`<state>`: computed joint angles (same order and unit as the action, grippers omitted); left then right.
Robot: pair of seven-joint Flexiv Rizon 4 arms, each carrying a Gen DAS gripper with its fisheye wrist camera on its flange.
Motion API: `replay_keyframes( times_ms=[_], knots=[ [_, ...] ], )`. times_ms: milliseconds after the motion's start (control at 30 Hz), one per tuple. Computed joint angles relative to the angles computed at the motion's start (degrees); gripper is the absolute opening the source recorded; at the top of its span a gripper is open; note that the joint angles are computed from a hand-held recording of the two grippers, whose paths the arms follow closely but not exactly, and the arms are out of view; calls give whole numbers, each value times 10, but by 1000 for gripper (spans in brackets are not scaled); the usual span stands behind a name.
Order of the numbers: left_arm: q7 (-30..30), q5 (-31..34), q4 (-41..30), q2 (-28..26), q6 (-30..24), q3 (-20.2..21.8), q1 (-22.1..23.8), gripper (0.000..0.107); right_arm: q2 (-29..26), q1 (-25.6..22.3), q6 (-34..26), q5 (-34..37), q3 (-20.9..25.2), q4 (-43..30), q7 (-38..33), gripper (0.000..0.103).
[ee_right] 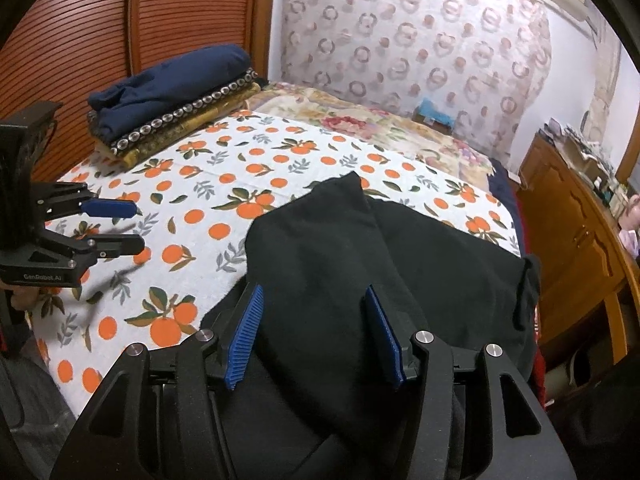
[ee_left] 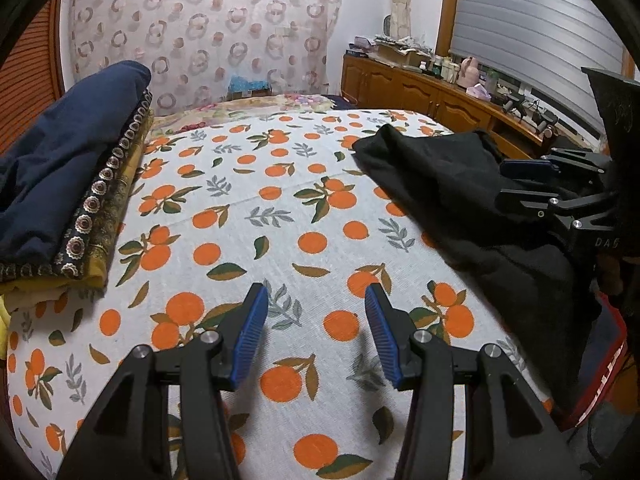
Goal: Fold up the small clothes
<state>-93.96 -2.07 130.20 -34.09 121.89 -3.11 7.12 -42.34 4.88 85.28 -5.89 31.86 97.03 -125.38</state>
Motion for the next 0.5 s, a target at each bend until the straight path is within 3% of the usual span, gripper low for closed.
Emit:
replay_keyframes(
  times_ms=[267, 500],
  knots=[
    [-5, 10, 9, 15, 14, -3, -3, 49, 5, -5, 2, -4, 16, 7, -16, 54],
    [-3, 7, 12, 23, 20, 3, -14, 49, 2, 27, -23, -13, -24, -4, -12, 54]
  ],
)
